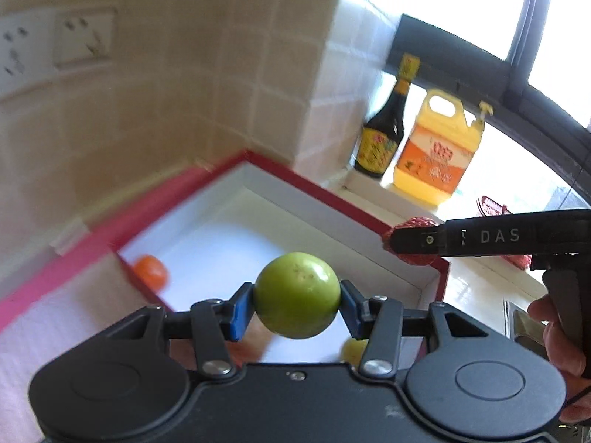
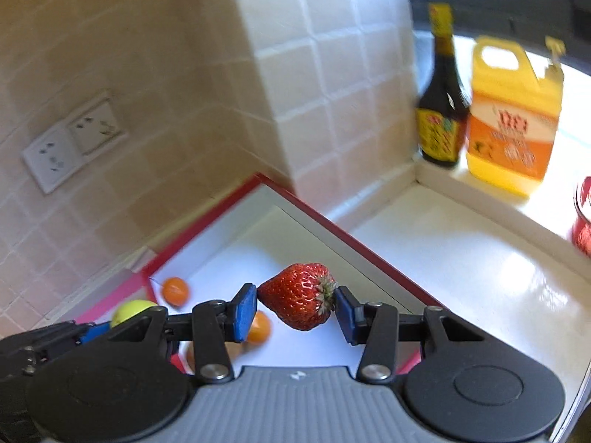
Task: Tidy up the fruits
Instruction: 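Carry green fruit and strawberry into the red box and release both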
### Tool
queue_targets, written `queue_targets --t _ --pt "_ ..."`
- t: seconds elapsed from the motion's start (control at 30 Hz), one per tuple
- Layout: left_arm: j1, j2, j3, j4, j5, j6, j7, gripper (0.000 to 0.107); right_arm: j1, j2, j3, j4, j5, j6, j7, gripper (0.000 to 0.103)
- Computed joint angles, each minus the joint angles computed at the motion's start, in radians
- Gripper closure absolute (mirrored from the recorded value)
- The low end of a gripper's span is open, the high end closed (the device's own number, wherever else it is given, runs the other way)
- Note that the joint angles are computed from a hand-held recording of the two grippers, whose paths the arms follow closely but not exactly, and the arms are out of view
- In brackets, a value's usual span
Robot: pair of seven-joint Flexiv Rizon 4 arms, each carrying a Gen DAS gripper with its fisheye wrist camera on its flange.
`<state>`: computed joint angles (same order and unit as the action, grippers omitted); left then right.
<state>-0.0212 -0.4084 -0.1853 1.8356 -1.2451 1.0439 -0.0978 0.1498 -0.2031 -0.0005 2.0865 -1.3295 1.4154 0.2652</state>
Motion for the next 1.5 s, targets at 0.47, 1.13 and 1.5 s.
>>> queue_targets --t 0.47,1.13,1.5 --pt "0.001 -0.092 -0.04 -0.047 0.186 0.029 -0.129 0.048 0.004 -0.075 -0.045 0.001 0.036 0.076 0.011 0.055" --pt "0.048 0.041 -0.001 0.037 -0.068 0.024 0.028 0.026 0.006 -0.002 -0.044 0.019 -0.033 0.062 0.043 0.052" --pt "0.052 0.197 0.147 0.144 -0.303 0.096 0.208 0.026 0.041 0.001 0.042 -0.051 -0.045 0.052 -0.036 0.052"
